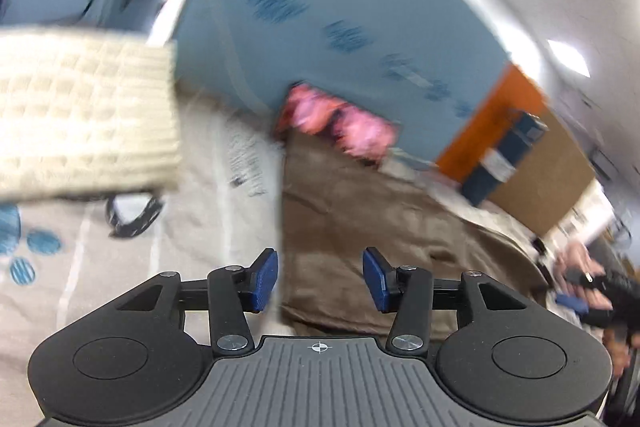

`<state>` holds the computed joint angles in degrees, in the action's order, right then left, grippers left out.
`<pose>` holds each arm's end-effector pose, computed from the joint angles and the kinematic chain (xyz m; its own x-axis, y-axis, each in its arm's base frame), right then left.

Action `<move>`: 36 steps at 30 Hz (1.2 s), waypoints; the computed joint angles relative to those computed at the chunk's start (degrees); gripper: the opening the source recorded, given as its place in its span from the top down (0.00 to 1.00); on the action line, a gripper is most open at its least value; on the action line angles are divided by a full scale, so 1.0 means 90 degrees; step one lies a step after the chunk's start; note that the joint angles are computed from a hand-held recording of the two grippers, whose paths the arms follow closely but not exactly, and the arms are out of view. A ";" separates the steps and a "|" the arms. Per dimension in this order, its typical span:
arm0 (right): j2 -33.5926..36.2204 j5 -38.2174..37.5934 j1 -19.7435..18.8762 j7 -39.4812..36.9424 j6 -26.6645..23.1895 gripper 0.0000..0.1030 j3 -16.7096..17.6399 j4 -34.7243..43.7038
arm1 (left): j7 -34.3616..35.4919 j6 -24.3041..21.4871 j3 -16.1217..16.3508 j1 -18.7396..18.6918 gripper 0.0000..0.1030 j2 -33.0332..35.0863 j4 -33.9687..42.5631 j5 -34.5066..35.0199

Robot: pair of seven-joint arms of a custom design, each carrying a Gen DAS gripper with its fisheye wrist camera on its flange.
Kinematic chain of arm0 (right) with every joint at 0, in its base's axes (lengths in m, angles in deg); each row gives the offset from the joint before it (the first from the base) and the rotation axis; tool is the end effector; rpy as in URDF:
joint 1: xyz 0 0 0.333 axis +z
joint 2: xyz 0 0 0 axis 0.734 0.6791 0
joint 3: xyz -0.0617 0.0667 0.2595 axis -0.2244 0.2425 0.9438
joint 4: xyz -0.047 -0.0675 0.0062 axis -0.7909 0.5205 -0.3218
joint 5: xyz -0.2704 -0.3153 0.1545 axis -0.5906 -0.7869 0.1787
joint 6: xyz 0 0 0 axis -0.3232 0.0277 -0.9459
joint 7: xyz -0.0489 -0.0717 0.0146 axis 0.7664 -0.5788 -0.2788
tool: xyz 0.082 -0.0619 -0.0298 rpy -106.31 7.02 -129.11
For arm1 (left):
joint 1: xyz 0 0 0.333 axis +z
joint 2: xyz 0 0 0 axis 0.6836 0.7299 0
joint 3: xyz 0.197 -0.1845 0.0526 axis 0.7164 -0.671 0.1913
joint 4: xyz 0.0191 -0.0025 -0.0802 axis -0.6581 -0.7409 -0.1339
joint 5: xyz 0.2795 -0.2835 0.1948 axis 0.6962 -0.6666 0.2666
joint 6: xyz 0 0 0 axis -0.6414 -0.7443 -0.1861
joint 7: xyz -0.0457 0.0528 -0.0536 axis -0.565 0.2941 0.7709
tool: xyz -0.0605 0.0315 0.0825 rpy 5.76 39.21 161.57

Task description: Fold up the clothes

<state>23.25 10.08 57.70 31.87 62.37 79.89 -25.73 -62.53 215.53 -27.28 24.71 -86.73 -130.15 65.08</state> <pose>0.6494 0.1347 0.4591 0.3162 -0.7771 -0.5442 -0.7496 0.1470 -0.6453 0.4567 -0.3793 0.4219 0.3478 -0.7857 0.5116 -0.4303 -0.6186 -0.6575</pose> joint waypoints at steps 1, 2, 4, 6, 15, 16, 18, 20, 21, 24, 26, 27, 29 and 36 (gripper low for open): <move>0.0153 -0.0212 0.0032 0.0219 0.0043 0.34 0.0004 0.0158 | -0.0031 0.0142 0.0042 0.0019 0.54 0.0060 0.0000 -0.0072; 0.0310 -0.0452 0.0060 0.0484 0.0084 0.34 0.0012 0.0310 | -0.0088 0.0232 0.0061 0.0033 0.54 0.0110 0.0006 -0.0080; 0.0578 -0.0842 0.0115 0.0907 0.0281 0.34 0.0048 0.0539 | -0.0429 0.0346 0.0047 0.0064 0.55 0.0133 0.0002 0.0325; 0.0779 -0.0819 0.0110 0.0897 0.0547 0.34 0.0151 0.0667 | -0.0890 0.0585 0.0053 0.0113 0.55 0.0118 0.0010 0.0922; 0.1124 0.0870 -0.0286 -0.0630 0.0368 0.35 0.0503 0.0881 | 0.0474 0.0477 0.0167 -0.0045 0.95 0.0783 0.0721 0.0670; 0.1114 0.0973 -0.0301 -0.0783 0.0339 0.36 0.0511 0.0871 | 0.0794 0.0316 0.0177 -0.0103 0.97 0.0858 0.0797 0.0452; 0.1116 0.1062 -0.0336 -0.0943 0.0130 0.38 0.0494 0.0888 | 0.0632 0.0239 0.0220 -0.0188 0.97 0.0842 0.0798 0.0639; 0.1166 0.1141 -0.0435 -0.0966 -0.0365 0.40 0.0454 0.0976 | -0.0100 0.0375 0.0252 -0.0208 0.97 0.0680 0.0683 0.1246; 0.1204 0.1179 -0.0489 -0.0994 -0.0615 0.40 0.0437 0.1035 | -0.0403 0.0426 0.0243 -0.0209 0.97 0.0581 0.0621 0.1521; 0.1253 0.1651 -0.0576 -0.1297 -0.0676 0.40 0.0457 0.1102 | -0.0528 0.0422 0.0160 -0.0223 0.97 0.0401 0.0503 0.1693; 0.1356 0.1764 -0.0569 -0.1311 -0.0493 0.40 0.0441 0.1229 | 0.0272 0.0321 0.0119 -0.0284 0.97 0.0480 0.0499 0.0854; 0.1436 0.1744 -0.0552 -0.1239 -0.0338 0.41 0.0431 0.1314 | 0.0557 0.0309 0.0110 -0.0309 0.97 0.0534 0.0492 0.0541; 0.1619 0.1494 -0.0535 -0.0894 -0.0204 0.41 0.0409 0.1503 | 0.1176 0.0136 0.0085 -0.0374 0.96 0.0677 0.0545 0.0047; 0.1499 0.0646 -0.0503 -0.0703 0.0079 0.37 0.0444 0.1360 | 0.3669 -0.1522 0.0028 -0.0764 0.61 0.1089 0.1396 -0.0666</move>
<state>36.74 15.89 53.17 25.54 63.09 83.89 -13.48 -29.51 201.84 -27.02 17.83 -76.93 -117.59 59.09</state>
